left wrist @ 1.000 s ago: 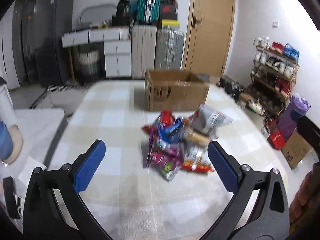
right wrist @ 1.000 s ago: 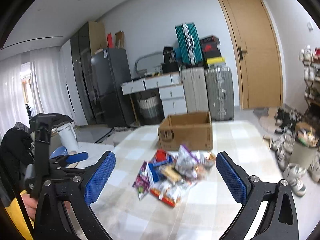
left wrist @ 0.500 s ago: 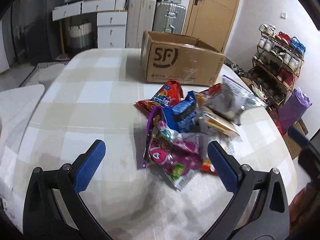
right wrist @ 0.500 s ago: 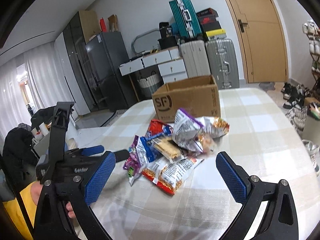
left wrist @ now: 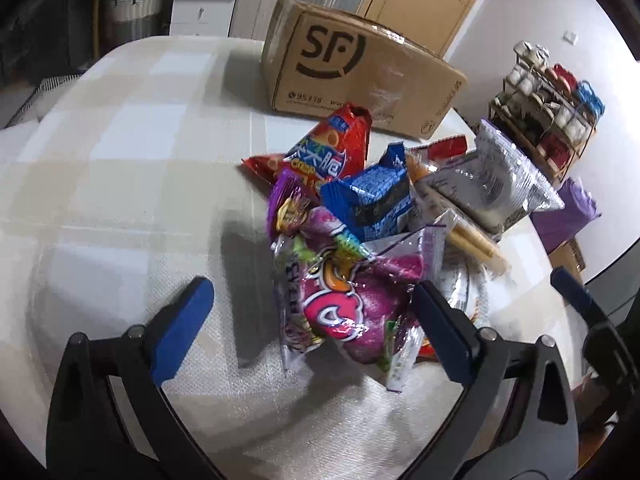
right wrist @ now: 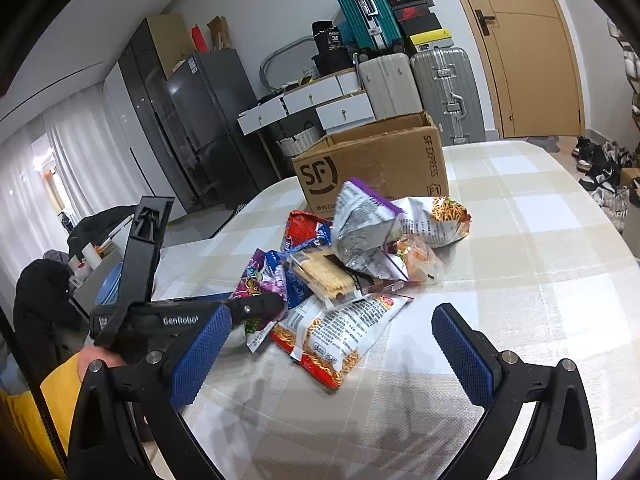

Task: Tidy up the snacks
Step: 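Grasp a purple candy bag with the left tool while the right tool grasps a white noodle-snack bag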

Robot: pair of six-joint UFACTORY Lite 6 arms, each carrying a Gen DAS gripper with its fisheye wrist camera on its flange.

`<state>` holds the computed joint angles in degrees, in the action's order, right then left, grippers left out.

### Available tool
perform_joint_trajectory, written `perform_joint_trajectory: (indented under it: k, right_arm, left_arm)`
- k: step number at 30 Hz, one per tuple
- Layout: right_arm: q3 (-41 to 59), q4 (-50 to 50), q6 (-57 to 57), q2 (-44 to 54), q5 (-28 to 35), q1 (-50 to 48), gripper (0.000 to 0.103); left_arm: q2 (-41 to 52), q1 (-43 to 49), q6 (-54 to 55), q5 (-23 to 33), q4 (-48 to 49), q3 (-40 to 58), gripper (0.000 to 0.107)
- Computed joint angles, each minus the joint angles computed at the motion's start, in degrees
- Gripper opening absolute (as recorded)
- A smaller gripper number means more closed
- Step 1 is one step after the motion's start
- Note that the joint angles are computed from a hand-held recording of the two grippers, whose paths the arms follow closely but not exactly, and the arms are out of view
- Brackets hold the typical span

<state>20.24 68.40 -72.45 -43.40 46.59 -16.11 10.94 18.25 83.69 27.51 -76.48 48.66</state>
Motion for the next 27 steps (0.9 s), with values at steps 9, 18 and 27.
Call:
perform_joint_trajectory:
  k: [9, 18, 27]
  right_arm:
    - [0.5, 1.5, -2.6, 3.8, 1.8, -2.5, 0.102]
    - [1.4, -2.6, 3.0, 5.3, -1.0, 2.1, 0.102]
    - [10.9, -6.1, 13.5, 22.4, -15.2, 17.8, 0.102]
  left_arm:
    - [7.2, 0.5, -0.8, 3.5, -0.5, 7.7, 0.040]
    - [5.0, 2.6, -0.6, 4.3, -1.5, 6.6, 0.031]
    - [-12.6, 17.3, 6.1, 15.6, 2.4, -8.5, 0.031]
